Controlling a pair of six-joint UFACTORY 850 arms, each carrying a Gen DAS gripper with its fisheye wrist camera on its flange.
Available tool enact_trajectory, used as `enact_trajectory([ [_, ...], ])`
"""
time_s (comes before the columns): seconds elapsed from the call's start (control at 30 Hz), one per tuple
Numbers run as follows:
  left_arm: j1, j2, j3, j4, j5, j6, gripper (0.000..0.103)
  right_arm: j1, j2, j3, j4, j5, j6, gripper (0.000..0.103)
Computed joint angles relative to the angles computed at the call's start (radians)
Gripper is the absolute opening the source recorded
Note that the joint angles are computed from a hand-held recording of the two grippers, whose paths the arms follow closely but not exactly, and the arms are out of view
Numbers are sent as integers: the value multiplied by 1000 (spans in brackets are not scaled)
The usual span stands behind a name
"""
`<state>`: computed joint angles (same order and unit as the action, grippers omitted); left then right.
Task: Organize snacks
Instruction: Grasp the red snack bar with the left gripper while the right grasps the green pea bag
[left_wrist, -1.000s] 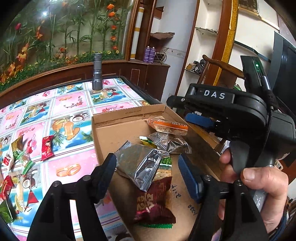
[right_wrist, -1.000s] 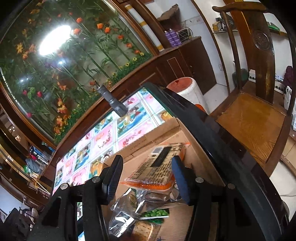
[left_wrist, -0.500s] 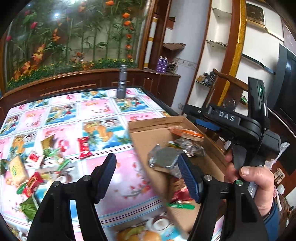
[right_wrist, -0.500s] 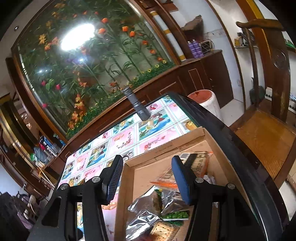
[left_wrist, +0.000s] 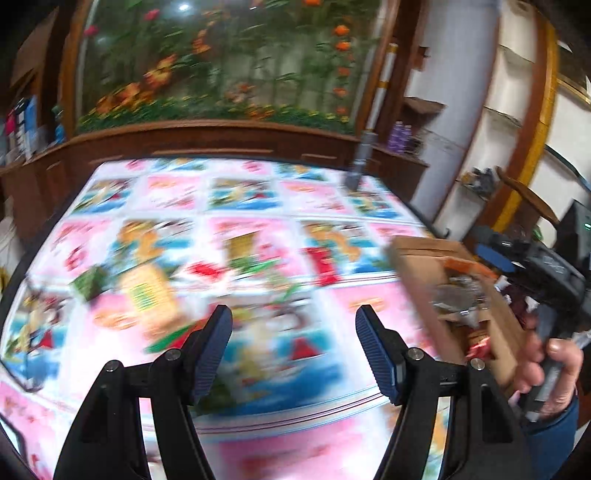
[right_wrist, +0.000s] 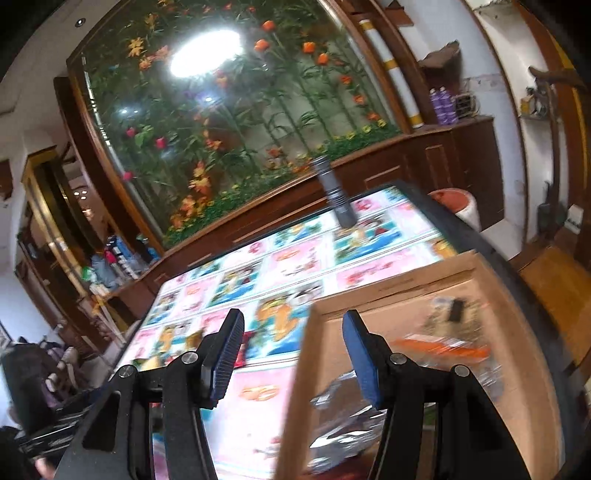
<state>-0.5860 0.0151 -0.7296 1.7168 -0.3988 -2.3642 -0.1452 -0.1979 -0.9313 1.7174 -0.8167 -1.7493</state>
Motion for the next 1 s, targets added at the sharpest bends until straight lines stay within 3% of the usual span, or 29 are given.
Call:
enact_trajectory([
  [0.1, 63, 60, 64, -62, 26, 39, 68, 45, 10, -3, -99, -20, 74, 60],
  [0.23, 165, 111, 147, 41, 107, -113, 68, 136, -8, -13, -249, -40, 222, 60],
  [0.3, 192, 114, 170, 129, 125, -209, 65, 199, -38, -27, -320, -28, 320, 60],
  [0.4, 221, 121, 189, 269, 160, -358, 62, 285, -54, -23, -370, -8, 327, 60],
  [0.5, 214, 124, 189, 230, 135, -325, 62, 362, -67, -32, -406, 1, 326, 60],
  [0.6, 205, 145, 196, 159, 87, -254, 62, 433, -82, -45, -426, 66, 349, 60],
  [0.67, 211, 156, 204, 182, 85, -288, 62, 492, -76, -38, -447, 175, 333, 61],
  [0.77, 215, 160, 205, 204, 92, -309, 62, 538, -73, -29, -474, 224, 310, 62],
  [0.87, 199, 156, 200, 167, 74, -256, 62, 593, -43, 9, -440, 354, 235, 62],
  [0.93, 185, 152, 194, 135, 54, -214, 62, 623, -38, 21, -457, 432, 236, 48],
  [1.0, 184, 148, 191, 131, 53, -205, 62, 624, -35, 24, -434, 428, 185, 47],
])
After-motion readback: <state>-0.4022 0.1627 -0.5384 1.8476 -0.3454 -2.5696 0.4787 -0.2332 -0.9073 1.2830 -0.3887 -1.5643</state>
